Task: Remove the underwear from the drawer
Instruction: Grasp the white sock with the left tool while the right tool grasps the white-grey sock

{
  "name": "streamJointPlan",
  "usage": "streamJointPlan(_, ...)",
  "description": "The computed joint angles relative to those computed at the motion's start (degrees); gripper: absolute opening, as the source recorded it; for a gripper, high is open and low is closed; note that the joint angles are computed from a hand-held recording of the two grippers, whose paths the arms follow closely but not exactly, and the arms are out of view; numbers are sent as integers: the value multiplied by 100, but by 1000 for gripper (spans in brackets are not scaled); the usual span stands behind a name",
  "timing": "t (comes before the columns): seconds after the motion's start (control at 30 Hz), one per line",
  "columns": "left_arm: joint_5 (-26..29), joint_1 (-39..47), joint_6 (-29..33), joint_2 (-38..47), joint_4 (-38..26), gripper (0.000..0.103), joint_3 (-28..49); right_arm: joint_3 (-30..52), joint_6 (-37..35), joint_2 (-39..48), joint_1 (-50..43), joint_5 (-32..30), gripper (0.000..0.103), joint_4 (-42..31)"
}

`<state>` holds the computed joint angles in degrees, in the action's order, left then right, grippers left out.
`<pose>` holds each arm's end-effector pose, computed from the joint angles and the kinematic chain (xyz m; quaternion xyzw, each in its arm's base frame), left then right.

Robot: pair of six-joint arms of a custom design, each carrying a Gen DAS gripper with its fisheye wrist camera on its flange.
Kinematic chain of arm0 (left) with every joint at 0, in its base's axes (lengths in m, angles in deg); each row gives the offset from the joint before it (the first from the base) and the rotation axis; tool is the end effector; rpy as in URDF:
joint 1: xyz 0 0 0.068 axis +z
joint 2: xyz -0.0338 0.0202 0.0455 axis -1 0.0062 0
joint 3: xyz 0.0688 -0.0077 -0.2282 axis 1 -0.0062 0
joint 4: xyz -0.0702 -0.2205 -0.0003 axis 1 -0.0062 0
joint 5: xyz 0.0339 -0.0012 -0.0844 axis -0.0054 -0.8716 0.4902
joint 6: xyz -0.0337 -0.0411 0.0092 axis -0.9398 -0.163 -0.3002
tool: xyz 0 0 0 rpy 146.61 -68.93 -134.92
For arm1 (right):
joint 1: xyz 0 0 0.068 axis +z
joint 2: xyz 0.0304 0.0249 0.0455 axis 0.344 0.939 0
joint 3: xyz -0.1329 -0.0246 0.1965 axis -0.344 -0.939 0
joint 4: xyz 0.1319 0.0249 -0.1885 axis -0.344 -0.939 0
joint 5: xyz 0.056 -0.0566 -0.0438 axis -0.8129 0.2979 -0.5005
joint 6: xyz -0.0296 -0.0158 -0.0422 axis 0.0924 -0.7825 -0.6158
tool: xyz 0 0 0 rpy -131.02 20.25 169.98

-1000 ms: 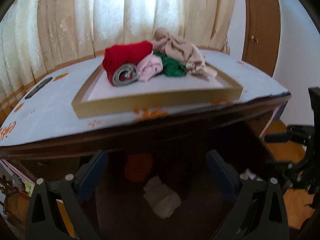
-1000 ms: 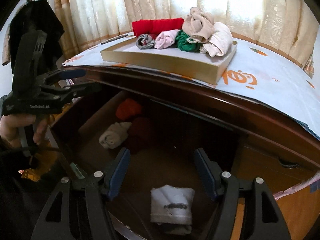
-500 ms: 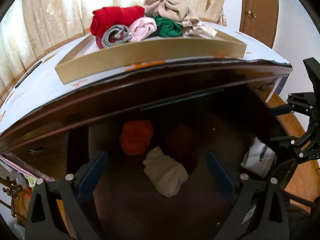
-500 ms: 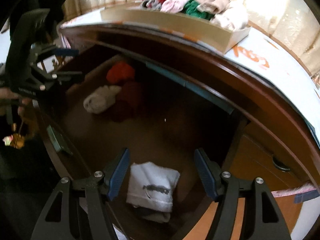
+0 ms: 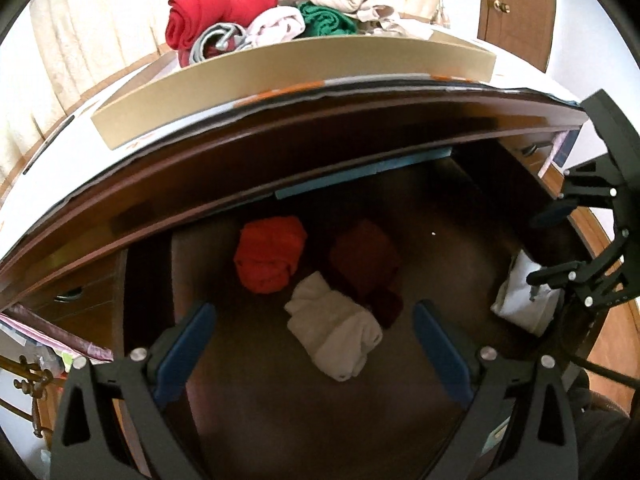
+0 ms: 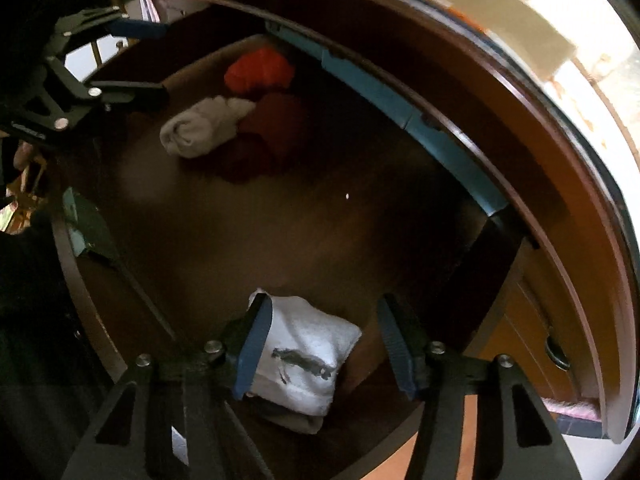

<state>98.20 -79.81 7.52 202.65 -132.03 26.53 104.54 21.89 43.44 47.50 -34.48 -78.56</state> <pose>0.3727 0.0475 0.2392 0.4065 0.8610 -0.1023 0.2880 0.2827 0.1392 0.2396 -0.1527 0.9783 -0.0503 0.1310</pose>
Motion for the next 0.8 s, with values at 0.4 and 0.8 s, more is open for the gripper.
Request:
streamJointPlan(0.4,-76,-23,208,146,-228,100,109,785,-354,961,64,-125,55,-734)
streamJointPlan(0.8,-270,-158,503,214,-499,100,191,653,-427,1124,-31,-468,24,-542)
